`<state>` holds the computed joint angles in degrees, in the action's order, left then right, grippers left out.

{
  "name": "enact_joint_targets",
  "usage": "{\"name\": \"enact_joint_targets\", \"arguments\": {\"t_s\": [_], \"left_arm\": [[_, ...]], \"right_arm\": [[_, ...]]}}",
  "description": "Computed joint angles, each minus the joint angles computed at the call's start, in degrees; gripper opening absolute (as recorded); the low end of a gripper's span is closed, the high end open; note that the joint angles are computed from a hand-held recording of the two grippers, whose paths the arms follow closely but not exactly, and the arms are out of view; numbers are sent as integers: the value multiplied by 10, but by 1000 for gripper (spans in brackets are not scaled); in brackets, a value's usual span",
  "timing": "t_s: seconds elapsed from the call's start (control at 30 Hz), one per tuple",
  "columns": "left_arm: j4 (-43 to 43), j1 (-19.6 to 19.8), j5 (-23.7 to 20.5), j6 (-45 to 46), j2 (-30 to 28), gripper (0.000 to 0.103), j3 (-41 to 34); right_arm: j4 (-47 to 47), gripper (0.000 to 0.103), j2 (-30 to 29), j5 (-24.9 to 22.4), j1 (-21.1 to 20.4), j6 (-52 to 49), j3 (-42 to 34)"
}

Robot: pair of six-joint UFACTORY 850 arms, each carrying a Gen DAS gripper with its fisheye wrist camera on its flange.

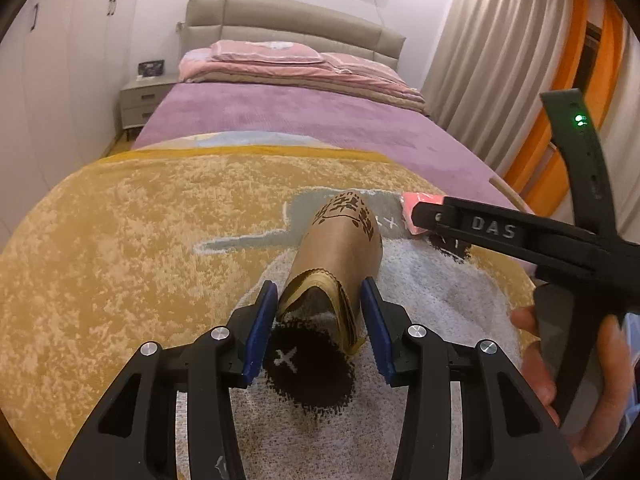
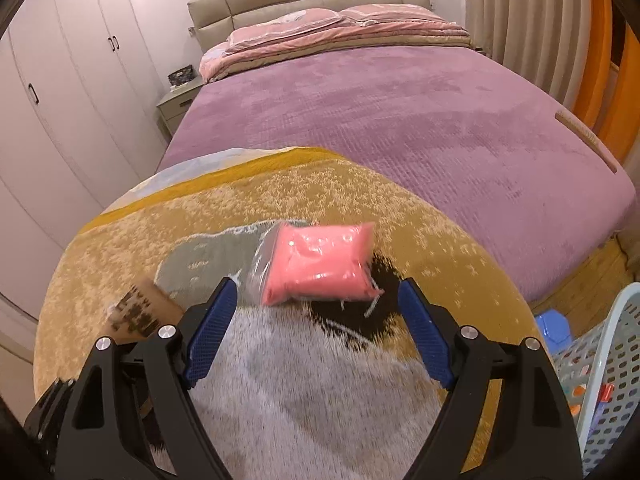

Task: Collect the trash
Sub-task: 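Grasp the brown paper bag with the left tool while the right tool grasps the pink packet, then carry paper bag and pink packet to the blue basket and release both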

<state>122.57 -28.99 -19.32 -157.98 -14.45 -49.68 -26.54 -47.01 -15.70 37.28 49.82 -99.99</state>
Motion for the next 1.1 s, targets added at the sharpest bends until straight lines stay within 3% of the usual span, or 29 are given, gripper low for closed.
{"name": "enact_joint_targets", "arguments": {"t_s": [0.13,0.27,0.47,0.53,0.6,0.87,1.0,1.1], "left_arm": [[52,11,14,-59,3,42,6],[8,3,5,-5,0,42,2],[-35,-5,2,41,-4,42,-7],[-40,-8,0,43,-5,42,-8],[-45,-10,-1,47,-5,42,-8],[-34,-11,-27,33,6,41,4],[-28,-18,-44,25,18,40,13],[-34,-32,-51,40,31,40,14]], "right_arm": [[-4,78,-21,-13,2,2,-25],[-97,78,-29,-32,11,80,-38],[-74,78,-43,-50,11,53,-57],[-96,73,-43,-57,14,68,-58],[-127,59,-40,-60,17,98,-52],[-207,51,0,-25,15,197,13],[-193,49,45,6,4,213,83],[-281,48,92,26,-6,317,150]]}}
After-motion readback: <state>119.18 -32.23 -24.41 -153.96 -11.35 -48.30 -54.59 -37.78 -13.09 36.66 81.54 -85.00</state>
